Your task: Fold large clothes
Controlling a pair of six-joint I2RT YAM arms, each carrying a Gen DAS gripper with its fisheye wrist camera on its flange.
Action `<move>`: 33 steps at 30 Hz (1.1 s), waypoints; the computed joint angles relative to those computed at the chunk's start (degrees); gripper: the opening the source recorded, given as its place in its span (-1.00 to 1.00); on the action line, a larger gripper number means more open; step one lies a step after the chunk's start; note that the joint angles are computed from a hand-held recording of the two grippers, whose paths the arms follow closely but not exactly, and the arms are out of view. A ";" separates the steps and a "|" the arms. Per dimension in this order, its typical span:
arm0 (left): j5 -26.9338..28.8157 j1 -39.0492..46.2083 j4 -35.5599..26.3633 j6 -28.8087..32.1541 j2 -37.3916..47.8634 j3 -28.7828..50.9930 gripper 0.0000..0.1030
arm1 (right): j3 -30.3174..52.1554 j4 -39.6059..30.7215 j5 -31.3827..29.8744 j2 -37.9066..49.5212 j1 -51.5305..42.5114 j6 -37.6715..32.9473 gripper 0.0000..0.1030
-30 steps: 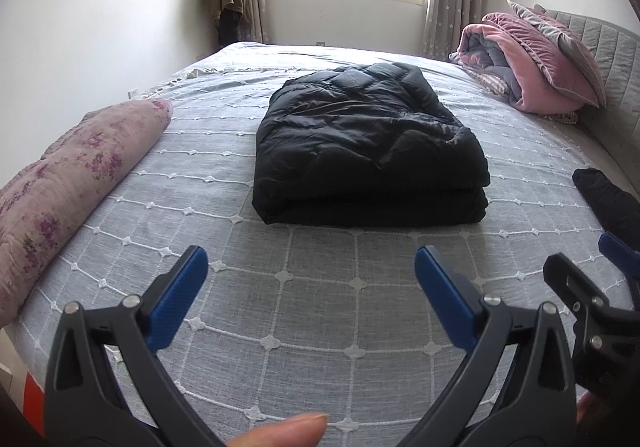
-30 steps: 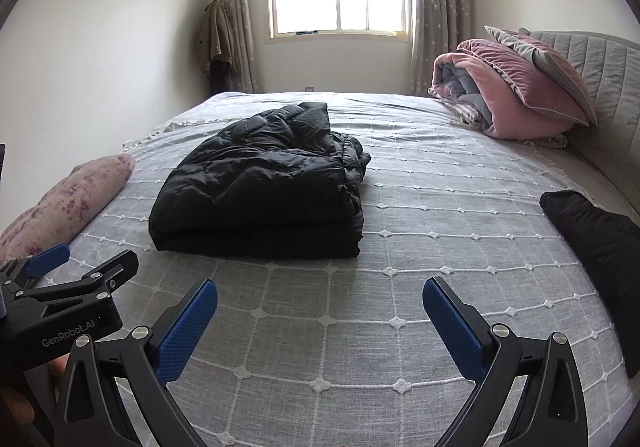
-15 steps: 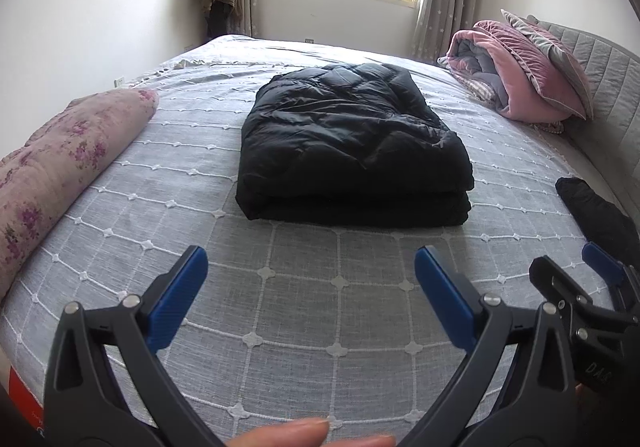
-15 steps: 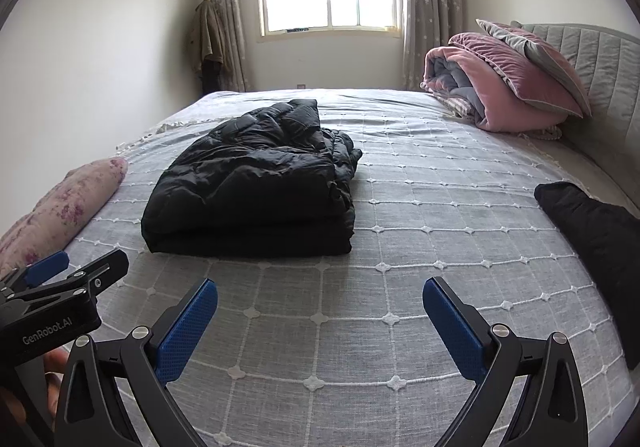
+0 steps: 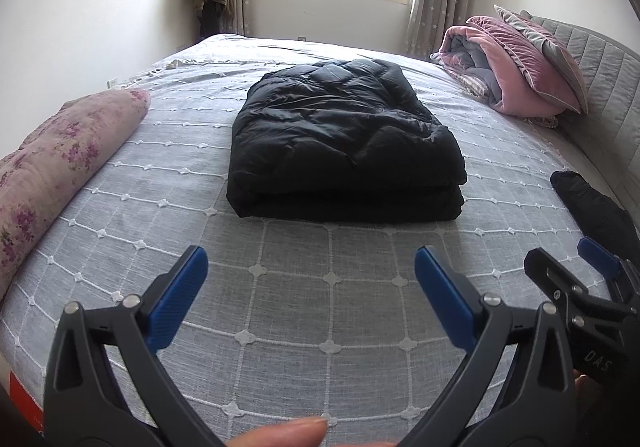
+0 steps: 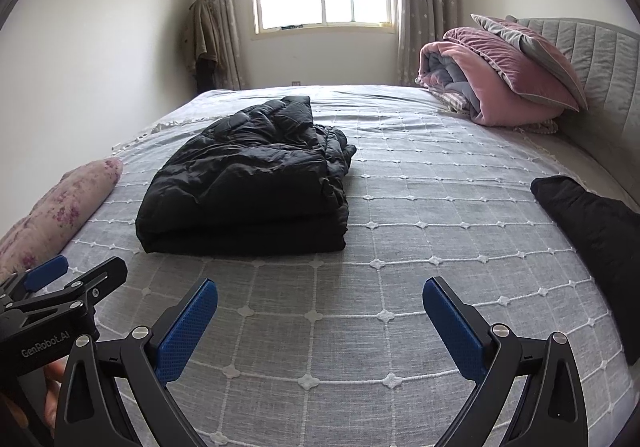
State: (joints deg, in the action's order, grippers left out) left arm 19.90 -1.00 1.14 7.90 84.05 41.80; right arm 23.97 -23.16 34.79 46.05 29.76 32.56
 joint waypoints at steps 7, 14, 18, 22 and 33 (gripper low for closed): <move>0.11 0.07 0.06 -0.02 0.00 -0.05 1.00 | 0.06 -0.35 -0.19 0.22 -0.36 0.40 1.00; 0.38 0.08 0.30 0.28 -0.16 -0.35 1.00 | 0.15 -0.35 -0.10 0.61 -0.25 0.29 1.00; 0.53 0.21 0.28 0.67 -0.24 -0.36 1.00 | 0.16 -0.28 -0.02 0.65 -0.22 0.34 1.00; 0.58 0.28 0.07 0.69 -0.25 -0.30 1.00 | 0.17 -0.24 -0.10 0.70 -0.28 0.34 1.00; 0.38 0.16 0.21 0.63 -0.20 -0.32 1.00 | 0.20 -0.25 0.05 0.81 -0.14 0.52 1.00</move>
